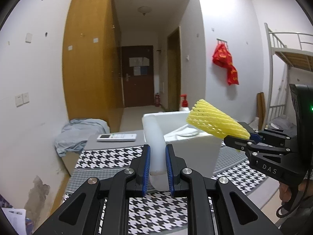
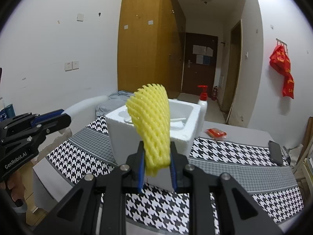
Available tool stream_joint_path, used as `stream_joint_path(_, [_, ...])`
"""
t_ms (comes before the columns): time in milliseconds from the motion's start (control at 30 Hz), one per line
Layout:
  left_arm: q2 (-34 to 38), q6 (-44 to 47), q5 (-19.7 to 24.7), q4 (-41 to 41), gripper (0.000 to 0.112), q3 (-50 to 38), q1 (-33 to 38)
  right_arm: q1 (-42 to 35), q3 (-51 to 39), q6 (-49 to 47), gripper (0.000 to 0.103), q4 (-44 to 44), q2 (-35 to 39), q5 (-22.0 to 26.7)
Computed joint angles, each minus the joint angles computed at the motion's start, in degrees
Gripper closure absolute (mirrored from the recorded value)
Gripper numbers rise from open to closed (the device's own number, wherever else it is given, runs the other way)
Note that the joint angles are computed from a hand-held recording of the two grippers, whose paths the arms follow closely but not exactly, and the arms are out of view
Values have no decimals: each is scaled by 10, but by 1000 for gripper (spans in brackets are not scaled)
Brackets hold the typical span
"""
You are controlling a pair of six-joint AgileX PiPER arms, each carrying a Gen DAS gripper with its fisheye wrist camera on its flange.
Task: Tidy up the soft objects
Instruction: 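Carry the foam roll and yellow sponge over the white foam box with both tools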
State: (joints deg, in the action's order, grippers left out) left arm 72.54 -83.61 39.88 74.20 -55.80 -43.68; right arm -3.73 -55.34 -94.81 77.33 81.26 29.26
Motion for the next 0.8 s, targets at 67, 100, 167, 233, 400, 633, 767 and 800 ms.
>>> stream_joint_path(67, [3,-3,5,1,95,-3,3,4,-17,12,78,-10,15,5])
stream_joint_path(100, [3,-5,7,2,95,-4,6,6,-23,14,78,-13,21,6])
stream_joint_path(167, [6,-11,10,5,95,-4,11,11,-36,20,78,-20,31,6])
stream_joint_path(233, [9,-13,8,5,95,-6,18,16,-47,24,78,-25,39,7])
stream_joint_path(400, [16,-24,15,10,95,-10,25,27,-76,37,78,-42,62,11])
stream_joint_path(633, [26,-29,38,9,95,-22,19,34,-121,57,78,-62,91,24])
stream_joint_path(767, [31,-29,39,10,95,-27,25,37,-155,80,78,-80,109,31])
stream_joint_path(800, [33,-30,42,11,95,-29,25,38,-162,86,78,-85,114,31])
